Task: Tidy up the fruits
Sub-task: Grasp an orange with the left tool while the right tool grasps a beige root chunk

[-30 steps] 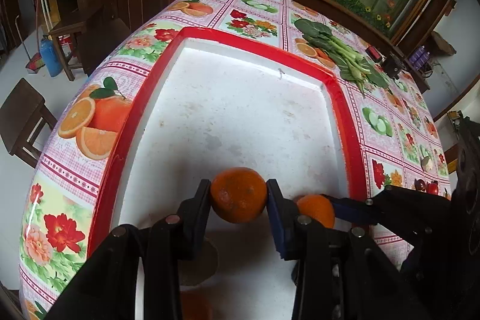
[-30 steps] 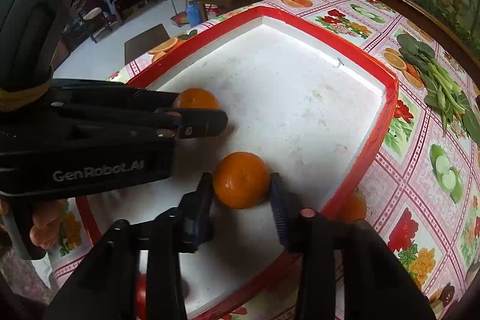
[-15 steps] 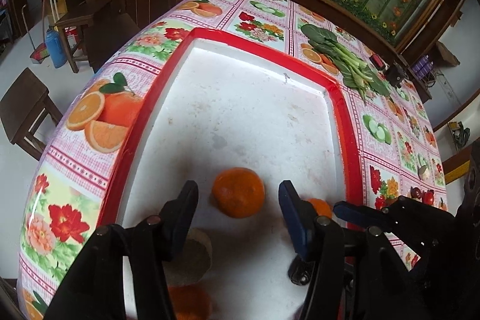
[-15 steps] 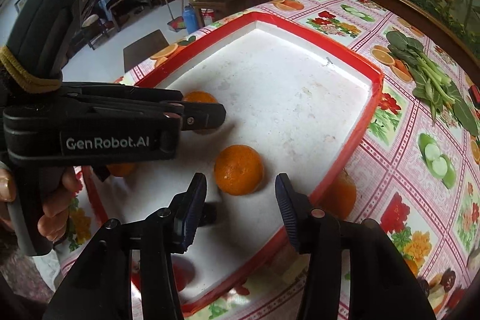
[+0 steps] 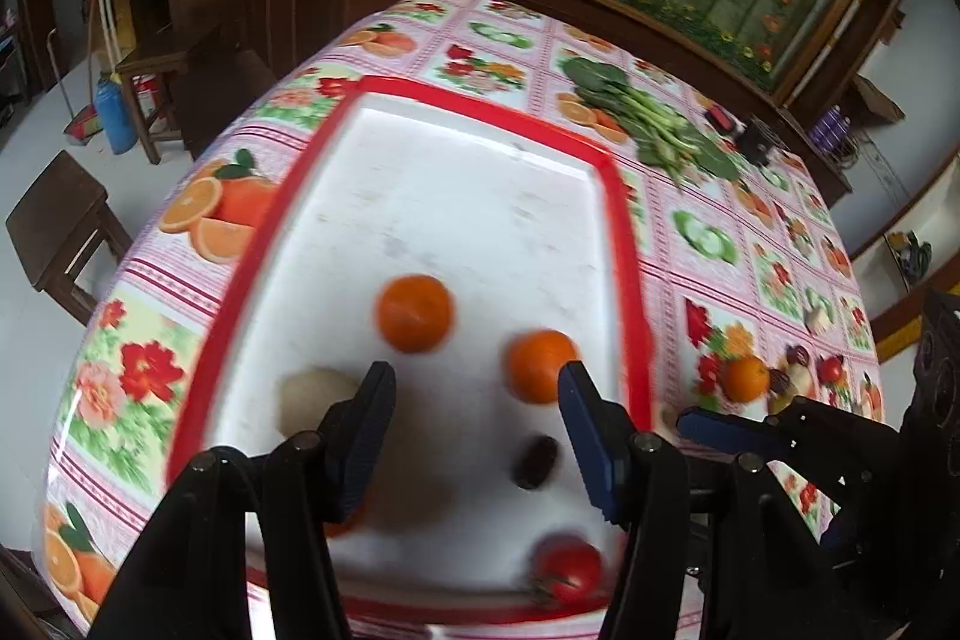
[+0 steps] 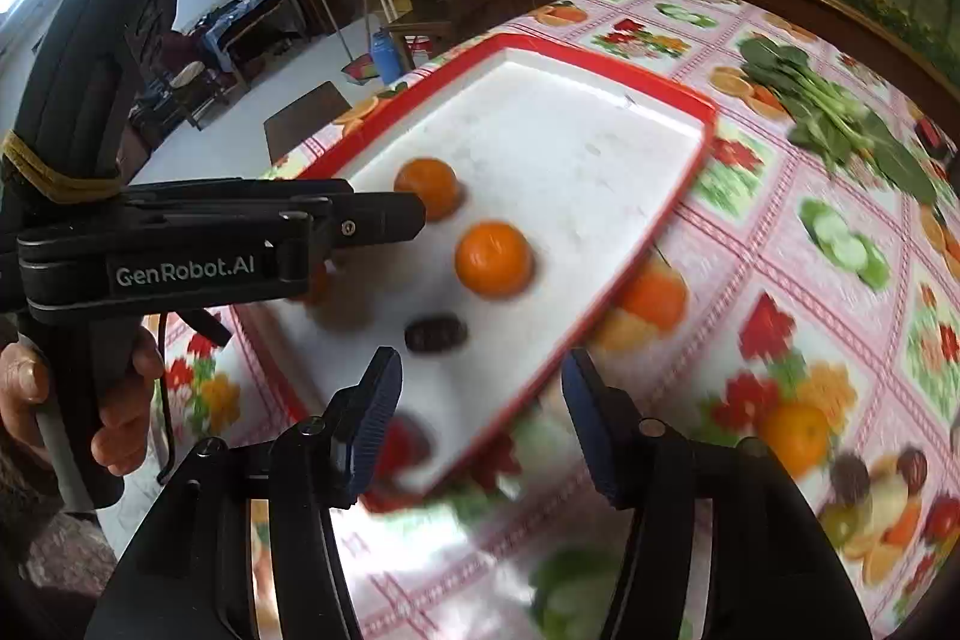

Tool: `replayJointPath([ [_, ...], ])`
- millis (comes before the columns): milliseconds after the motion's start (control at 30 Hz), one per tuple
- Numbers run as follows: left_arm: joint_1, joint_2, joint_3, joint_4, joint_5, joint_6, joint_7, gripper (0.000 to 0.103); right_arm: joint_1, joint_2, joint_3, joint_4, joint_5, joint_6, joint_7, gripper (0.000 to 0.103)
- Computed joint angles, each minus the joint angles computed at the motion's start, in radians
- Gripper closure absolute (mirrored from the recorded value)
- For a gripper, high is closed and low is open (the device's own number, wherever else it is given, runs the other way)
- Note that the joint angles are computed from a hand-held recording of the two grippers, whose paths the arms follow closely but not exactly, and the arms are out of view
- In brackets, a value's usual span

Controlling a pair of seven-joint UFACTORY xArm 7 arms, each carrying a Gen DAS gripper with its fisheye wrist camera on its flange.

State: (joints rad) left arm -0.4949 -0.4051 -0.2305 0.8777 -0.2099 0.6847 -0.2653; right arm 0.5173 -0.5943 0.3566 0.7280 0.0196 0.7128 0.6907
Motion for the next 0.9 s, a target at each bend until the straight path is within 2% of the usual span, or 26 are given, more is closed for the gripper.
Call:
replayJointPath([
  [200, -0.053, 0.025, -0.050, 0.036, -0.007, 0.005, -0.018, 0.044, 0.034, -0.197, -0.010, -0.121, 0.044, 0.083, 0.044, 0.046],
  [367, -0.104, 0.086, -0.104, 0.091, 0.020, 0.005, -0.038, 0.043, 0.035, -0.439, -0.025, -0.233, 0.062, 0.232, 0.088, 0.045],
  [600, -0.151, 0.216, -0.178, 0.188, 0.164, 0.025, -0.132, 0.043, -0.005, -0.779, -0.050, -0.336, 0.080, 0.462, 0.124, 0.043],
  [800, -0.183, 0.352, -0.179, 0.302, 0.313, 0.017, -0.233, 0.043, -0.041, -0.941, -0.059, -0.369, 0.120, 0.575, 0.108, 0.040],
  [900, -0.212, 0.423, -0.167, 0.366, 0.396, 0.044, -0.279, 0.043, -0.062, -0.976, -0.067, -0.383, 0.141, 0.583, 0.084, 0.039],
])
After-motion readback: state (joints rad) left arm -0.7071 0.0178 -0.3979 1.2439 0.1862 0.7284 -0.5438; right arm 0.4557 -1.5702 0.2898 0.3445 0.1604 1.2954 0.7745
